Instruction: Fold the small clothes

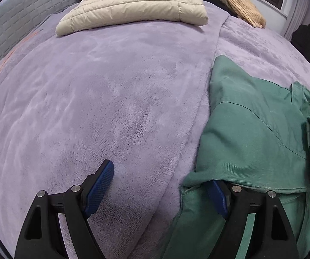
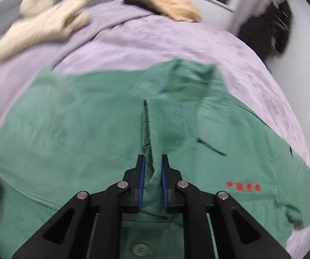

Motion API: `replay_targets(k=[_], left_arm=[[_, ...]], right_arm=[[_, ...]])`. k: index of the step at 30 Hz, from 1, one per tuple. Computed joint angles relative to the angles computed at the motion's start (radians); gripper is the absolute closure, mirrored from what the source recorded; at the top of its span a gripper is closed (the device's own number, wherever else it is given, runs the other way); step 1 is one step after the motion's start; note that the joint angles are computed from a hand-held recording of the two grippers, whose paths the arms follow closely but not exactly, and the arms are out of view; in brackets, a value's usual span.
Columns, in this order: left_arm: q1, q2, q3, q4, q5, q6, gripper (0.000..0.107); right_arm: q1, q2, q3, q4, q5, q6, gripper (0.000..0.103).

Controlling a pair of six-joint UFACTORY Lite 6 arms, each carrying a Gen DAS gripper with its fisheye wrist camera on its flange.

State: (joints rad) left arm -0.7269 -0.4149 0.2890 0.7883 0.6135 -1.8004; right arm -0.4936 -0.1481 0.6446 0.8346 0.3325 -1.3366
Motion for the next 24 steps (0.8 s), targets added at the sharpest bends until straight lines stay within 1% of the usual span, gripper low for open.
replay_targets(k=[1, 3, 6, 7, 9, 10, 11, 12, 14, 16, 17, 18, 19, 20, 21, 22, 24], left_arm=[[0.006, 0.001, -0.005, 0.006, -0.009, -0.002, 0.023], [0.013, -0.001, -0.01, 0.011, -0.019, -0.008, 0.023], [0.021, -0.015, -0.022, 0.014, -0.031, -0.014, 0.023], [0.031, -0.027, -0.029, 0.009, -0.038, -0.003, 0.023], [0.061, -0.056, -0.036, -0.021, -0.055, 0.045, 0.023], [0.069, -0.071, -0.038, -0.034, -0.053, 0.068, 0.023], [0.071, -0.086, -0.039, -0.045, -0.047, 0.09, 0.023], [0.073, -0.098, -0.039, -0.056, -0.041, 0.112, 0.023], [0.083, -0.091, -0.03, -0.068, -0.043, 0.143, 0.023], [0.091, -0.076, -0.02, -0.076, -0.047, 0.154, 0.023], [0.095, -0.075, -0.017, -0.083, -0.047, 0.158, 0.023], [0.094, -0.079, -0.013, -0.088, -0.04, 0.161, 0.023], [0.086, -0.089, -0.01, -0.085, -0.024, 0.154, 0.023], [0.068, -0.106, -0.01, -0.075, 0.003, 0.135, 0.023], [0.054, -0.123, -0.015, -0.063, 0.023, 0.119, 0.023], [0.05, -0.133, -0.027, -0.051, 0.024, 0.107, 0.022], [0.105, -0.133, -0.066, -0.066, -0.049, 0.151, 0.022]], right_arm=[[-0.105, 0.07, 0.09, 0.029, 0.094, 0.012, 0.093], [-0.276, 0.245, 0.281, 0.023, 0.287, 0.087, 0.093], [-0.458, 0.546, 0.55, -0.023, 0.453, 0.31, 0.093], [-0.507, 0.633, 0.629, -0.037, 0.527, 0.363, 0.092], [-0.606, 0.762, 0.739, -0.028, 0.655, 0.447, 0.092], [-0.641, 0.788, 0.759, -0.024, 0.692, 0.476, 0.09], [-0.667, 0.8, 0.763, -0.01, 0.727, 0.482, 0.081], [-0.697, 0.803, 0.756, 0.012, 0.78, 0.477, 0.06], [-0.708, 0.762, 0.697, 0.025, 0.833, 0.447, 0.039], [-0.666, 0.724, 0.639, 0.016, 0.845, 0.416, 0.037], [-0.632, 0.709, 0.609, 0.015, 0.832, 0.404, 0.038], [-0.593, 0.695, 0.584, 0.015, 0.802, 0.4, 0.041], [-0.563, 0.681, 0.564, 0.021, 0.78, 0.396, 0.047], [-0.547, 0.667, 0.546, 0.027, 0.769, 0.386, 0.081], [-0.525, 0.65, 0.526, 0.025, 0.742, 0.382, 0.098], [-0.512, 0.633, 0.505, 0.016, 0.711, 0.378, 0.098], [-0.505, 0.615, 0.461, -0.008, 0.663, 0.356, 0.097]])
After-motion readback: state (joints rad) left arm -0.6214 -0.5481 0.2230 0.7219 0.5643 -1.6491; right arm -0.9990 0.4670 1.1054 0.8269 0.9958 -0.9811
